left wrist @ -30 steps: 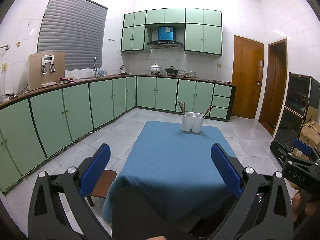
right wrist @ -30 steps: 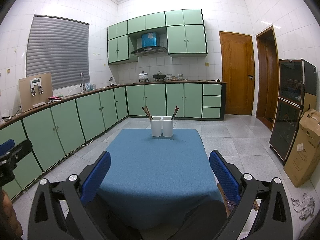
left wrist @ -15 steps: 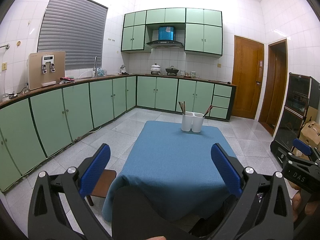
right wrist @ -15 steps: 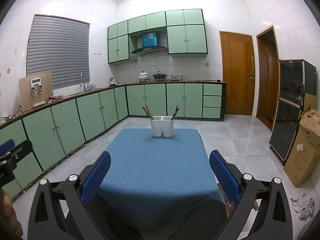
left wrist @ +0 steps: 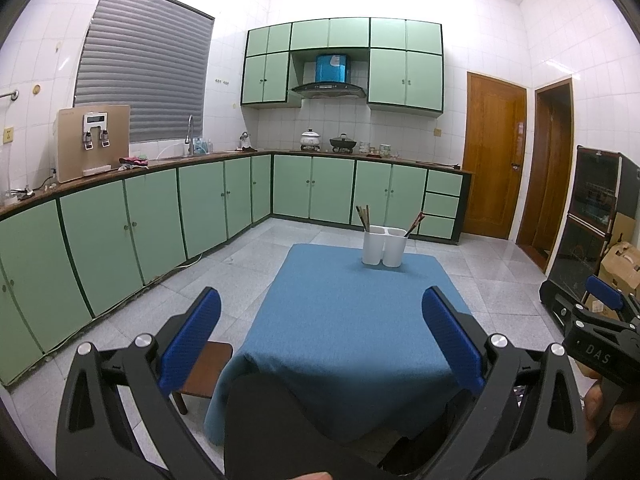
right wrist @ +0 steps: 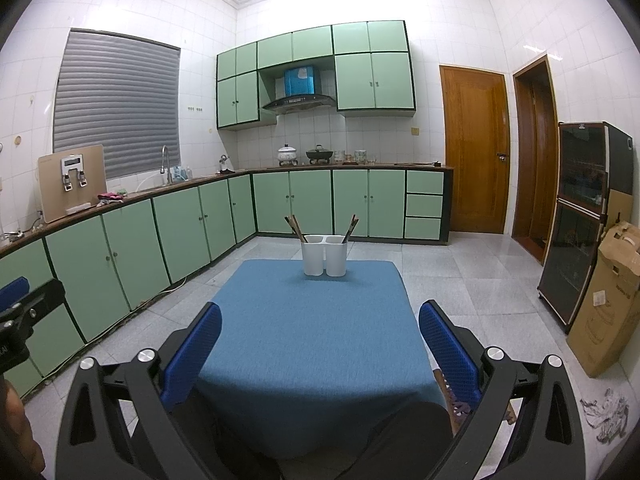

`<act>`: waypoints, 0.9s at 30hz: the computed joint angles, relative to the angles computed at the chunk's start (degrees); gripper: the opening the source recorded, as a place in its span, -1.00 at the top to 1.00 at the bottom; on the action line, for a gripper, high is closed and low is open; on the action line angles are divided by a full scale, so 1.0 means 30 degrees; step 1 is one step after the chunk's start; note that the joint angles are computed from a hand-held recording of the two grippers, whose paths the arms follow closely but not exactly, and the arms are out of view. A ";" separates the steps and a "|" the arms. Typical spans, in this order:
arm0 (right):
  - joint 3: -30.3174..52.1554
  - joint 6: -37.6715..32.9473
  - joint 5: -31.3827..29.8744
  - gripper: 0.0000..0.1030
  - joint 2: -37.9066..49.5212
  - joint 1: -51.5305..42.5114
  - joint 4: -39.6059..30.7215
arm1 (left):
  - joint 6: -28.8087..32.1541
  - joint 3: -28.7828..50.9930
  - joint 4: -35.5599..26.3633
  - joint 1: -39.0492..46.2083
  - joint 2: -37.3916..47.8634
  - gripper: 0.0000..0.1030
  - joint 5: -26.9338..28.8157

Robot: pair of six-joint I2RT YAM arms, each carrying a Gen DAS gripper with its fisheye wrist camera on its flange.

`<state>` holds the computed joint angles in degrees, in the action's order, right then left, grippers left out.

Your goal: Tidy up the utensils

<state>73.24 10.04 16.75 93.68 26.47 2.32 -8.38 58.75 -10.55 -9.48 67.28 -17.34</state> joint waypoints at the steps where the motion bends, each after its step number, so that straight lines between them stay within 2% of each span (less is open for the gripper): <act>1: -0.0054 -0.0021 0.0045 -0.88 -0.0028 0.0031 0.0013 | -0.0027 0.0029 -0.0038 -0.0018 -0.0008 -0.89 -0.0035; 5: -0.0037 -0.0011 0.0028 -0.88 -0.0009 0.0027 0.0004 | -0.0181 0.0186 -0.0138 -0.0052 0.0198 -0.90 -0.0323; 9: 0.0000 -0.0004 -0.0058 -0.88 0.0010 -0.0055 -0.0040 | -0.0550 0.0679 -0.0708 0.0509 0.0761 -0.89 0.1080; 11: -0.0042 -0.0026 -0.0035 -0.88 -0.0046 -0.0054 -0.0032 | -0.0269 0.0465 -0.0351 0.0162 0.0729 -0.89 0.0420; 19: 0.0091 -0.0057 -0.0149 -0.88 0.0006 -0.0145 -0.0123 | -0.0182 0.0260 -0.0166 -0.0343 0.0278 -0.90 -0.0243; 27: 0.0062 -0.0050 -0.0082 -0.88 0.0015 -0.0098 -0.0071 | -0.0279 0.0447 -0.0344 -0.0263 0.0311 -0.89 -0.0259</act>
